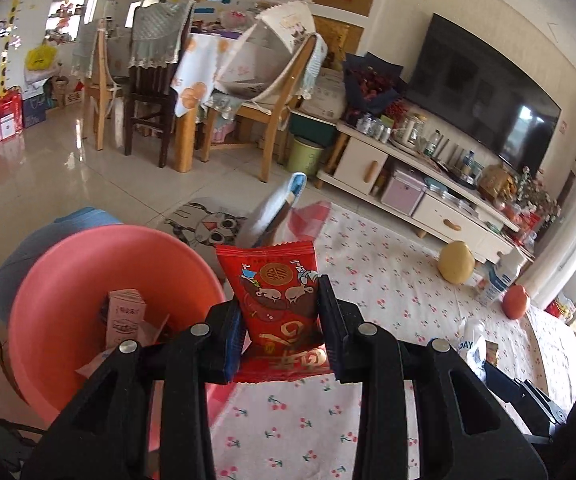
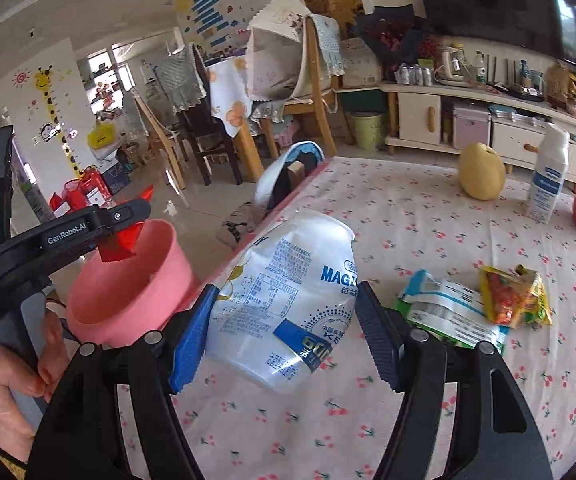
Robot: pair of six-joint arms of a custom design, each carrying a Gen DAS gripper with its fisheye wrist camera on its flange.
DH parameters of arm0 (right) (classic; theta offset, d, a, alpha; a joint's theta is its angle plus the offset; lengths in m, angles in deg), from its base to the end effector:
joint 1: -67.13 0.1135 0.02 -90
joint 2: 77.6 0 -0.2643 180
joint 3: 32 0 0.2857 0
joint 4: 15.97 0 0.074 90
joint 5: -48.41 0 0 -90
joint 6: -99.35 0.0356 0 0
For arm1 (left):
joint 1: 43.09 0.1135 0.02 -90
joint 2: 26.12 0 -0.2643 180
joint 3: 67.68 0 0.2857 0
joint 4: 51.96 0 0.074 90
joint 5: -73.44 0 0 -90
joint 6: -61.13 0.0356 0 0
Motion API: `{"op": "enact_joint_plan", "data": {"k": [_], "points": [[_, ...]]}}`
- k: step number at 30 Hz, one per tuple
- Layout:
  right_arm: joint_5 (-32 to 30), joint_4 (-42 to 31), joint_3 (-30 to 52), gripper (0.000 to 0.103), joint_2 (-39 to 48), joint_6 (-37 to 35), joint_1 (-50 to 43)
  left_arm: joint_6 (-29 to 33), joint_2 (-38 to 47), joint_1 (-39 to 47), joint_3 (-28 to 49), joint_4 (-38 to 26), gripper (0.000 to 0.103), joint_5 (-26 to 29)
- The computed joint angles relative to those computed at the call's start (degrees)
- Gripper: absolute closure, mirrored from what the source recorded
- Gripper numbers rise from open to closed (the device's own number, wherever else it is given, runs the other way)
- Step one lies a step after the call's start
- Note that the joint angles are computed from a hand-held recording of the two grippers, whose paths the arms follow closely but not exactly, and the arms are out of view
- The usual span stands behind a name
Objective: Collect trash
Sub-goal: 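Carry the candy packet and milk bottle over the pink bucket and open both grippers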
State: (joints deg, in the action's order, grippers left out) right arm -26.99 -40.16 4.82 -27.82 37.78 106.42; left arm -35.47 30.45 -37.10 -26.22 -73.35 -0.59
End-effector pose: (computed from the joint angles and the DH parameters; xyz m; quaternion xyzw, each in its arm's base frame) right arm 0.1715 0.1287 0.1857 -0.0278 0.8896 0.1515 0.4300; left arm 0.2369 0.0150 0.1952 -0.0348 0.8858 -0.1264 0.4451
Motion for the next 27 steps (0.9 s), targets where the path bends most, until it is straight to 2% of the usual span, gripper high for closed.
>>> {"op": "enact_joint_plan", "data": {"k": [6, 15, 23, 26, 27], "points": [[-0.2, 7.6, 12.2, 0.034, 18.5, -1.2, 5.7, 0.9, 6.0, 11.1, 3.7, -0.1, 0.068, 3.1], [-3.8, 11.7, 29.5, 0.033, 39.4, -3.2, 9.5, -0.2, 16.5, 23.6, 9.5, -0.3, 0.068, 7.2], [-9.6, 13.0, 35.2, 0.033, 49.6, -1.7, 8.8, -0.5, 21.4, 25.9, 12.2, -0.9, 0.068, 7.9], [-8.4, 14.1, 33.3, 0.022, 49.0, -0.2, 9.0, -1.6, 22.0, 26.3, 12.3, -0.1, 0.064, 7.0], [-7.4, 14.7, 31.5, 0.019, 47.9, 0.0, 9.1, -2.0, 22.0, 26.1, 12.2, 0.2, 0.056, 6.7]]}}
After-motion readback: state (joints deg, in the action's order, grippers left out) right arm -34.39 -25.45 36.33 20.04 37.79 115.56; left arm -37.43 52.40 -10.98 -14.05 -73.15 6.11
